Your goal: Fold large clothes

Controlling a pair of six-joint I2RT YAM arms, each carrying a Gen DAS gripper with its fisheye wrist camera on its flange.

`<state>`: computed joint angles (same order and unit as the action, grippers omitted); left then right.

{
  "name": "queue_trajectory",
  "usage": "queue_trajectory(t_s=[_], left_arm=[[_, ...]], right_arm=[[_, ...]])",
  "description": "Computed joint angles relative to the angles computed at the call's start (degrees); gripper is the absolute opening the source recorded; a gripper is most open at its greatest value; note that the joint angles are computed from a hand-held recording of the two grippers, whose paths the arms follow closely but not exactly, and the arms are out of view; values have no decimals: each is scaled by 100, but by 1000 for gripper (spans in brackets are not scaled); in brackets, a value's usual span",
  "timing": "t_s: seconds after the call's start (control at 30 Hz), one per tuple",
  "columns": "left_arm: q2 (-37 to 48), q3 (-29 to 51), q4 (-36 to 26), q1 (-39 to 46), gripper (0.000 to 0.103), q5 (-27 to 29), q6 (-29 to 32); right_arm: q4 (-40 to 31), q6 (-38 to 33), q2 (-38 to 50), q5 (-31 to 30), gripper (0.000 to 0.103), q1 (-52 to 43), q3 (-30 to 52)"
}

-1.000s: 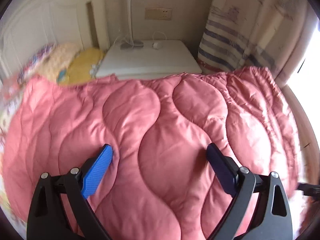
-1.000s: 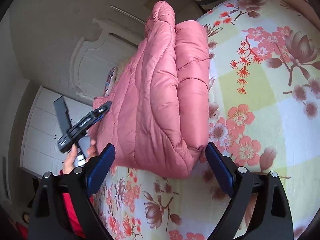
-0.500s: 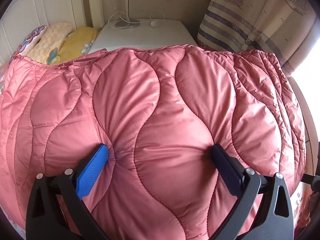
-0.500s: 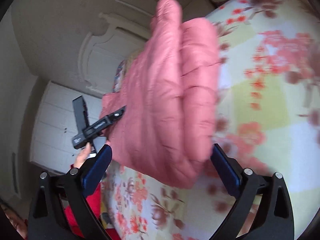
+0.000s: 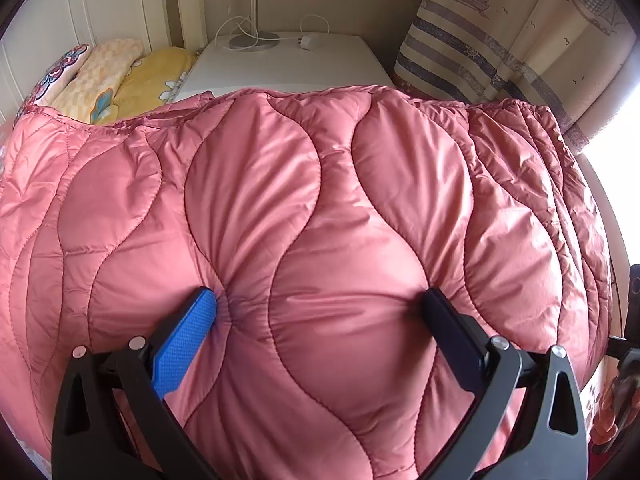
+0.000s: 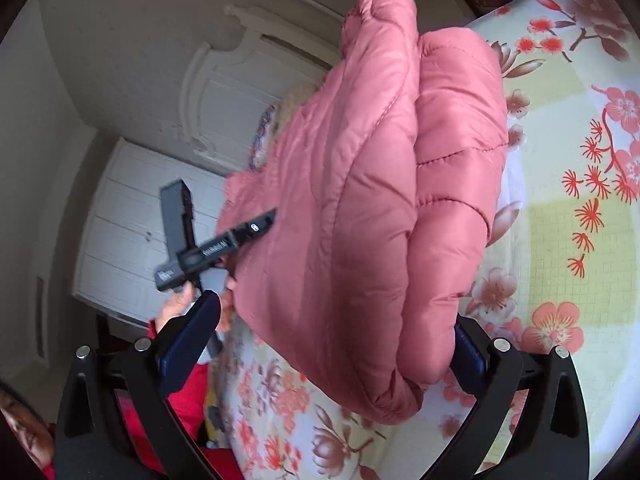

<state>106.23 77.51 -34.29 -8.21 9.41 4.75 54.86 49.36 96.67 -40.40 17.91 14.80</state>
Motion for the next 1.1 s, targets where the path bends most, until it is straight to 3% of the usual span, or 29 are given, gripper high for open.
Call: queue_trajectory(t_s=[0.07,0.13,0.2,0.3,0.5,0.67,0.83,0.93,1.1], left_arm=[[-5,-8,1,5,101,-4,-8],[-3,-18,5,29,101,0,26],[-5,-17,6,19,101,9,11],[23,31,-13,15,101,15,-10],[36,-15,44,-24,101,-81,-12],[28,-42,59,-28,101,-97,-21],[-18,-111,79,22,101,-43,20],[-57,-155,80,50,101,-21,50],[-123,-237,84,-31,101,-196,89]], right_arm=[[362,158,132,-66,98,-67,-72],[543,345,403,-112,79,-160,-46],[544,364,580,-145,50,-295,-48],[1147,468,778,-138,42,-344,-249],[769,360,-195,481,35,37,-464],[-1049,-3,-1809,1025,34,597,-111],[-2302,-296,-2383,1524,35,1095,469],[-2516,-275,-2404,1701,34,1194,577],[-1946,-45,-2380,1551,34,1050,76]])
